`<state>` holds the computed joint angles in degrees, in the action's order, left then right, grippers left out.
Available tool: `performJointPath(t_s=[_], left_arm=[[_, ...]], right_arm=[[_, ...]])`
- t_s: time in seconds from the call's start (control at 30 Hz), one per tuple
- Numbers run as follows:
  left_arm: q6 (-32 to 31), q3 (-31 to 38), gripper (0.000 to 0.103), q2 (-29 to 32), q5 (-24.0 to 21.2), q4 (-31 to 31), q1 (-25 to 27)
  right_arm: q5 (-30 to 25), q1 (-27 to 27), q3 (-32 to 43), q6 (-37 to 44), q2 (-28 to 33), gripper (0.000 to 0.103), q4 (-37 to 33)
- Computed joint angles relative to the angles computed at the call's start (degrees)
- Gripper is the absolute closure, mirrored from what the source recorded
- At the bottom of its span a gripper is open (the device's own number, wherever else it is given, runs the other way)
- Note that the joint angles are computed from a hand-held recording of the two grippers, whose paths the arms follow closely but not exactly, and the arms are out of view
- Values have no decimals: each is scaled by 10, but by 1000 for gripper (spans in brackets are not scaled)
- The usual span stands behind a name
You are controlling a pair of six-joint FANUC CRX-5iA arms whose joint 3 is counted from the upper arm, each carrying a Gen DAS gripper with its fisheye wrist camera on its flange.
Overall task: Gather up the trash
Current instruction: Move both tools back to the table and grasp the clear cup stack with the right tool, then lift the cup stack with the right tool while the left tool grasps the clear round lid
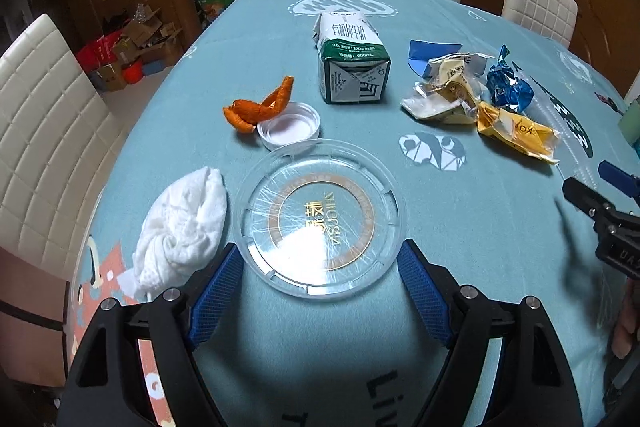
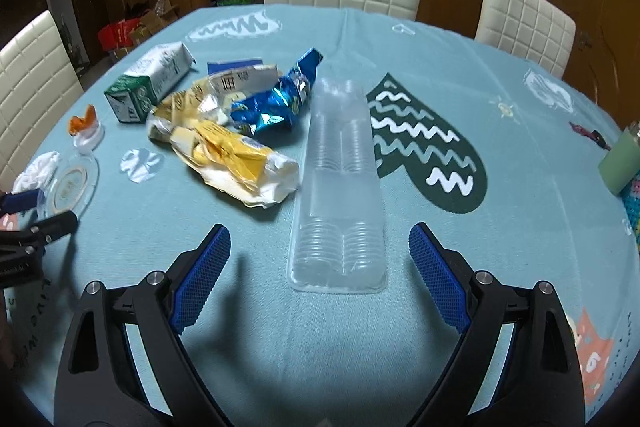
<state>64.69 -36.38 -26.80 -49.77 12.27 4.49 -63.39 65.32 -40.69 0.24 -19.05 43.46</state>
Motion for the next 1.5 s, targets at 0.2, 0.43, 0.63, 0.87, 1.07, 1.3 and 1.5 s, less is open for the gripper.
performJointPath(t_s=[0.2,0.43,0.63,0.87,1.07,1.3,1.5], left_arm=[[8,9,25,18,18,-3,-17],[-1,1,26,16,36,6,-22],[-26,-12,55,-9,42,21,-18],[-50,-21,77,-21,31,43,-7],[-102,-34,23,-19,-4,111,22],[-60,-9,17,1,47,55,-21],[-23,29,17,53,54,17,-50]], right_arm=[[36,-23,3,16,-3,25,-38],[37,-17,-4,4,-2,53,-13],[31,-12,-10,-18,-9,56,-1],[12,10,-14,-40,-18,56,11],[9,19,-16,-45,-25,56,14],[22,0,-8,-27,-19,56,23],[36,-30,0,-16,-14,55,31]])
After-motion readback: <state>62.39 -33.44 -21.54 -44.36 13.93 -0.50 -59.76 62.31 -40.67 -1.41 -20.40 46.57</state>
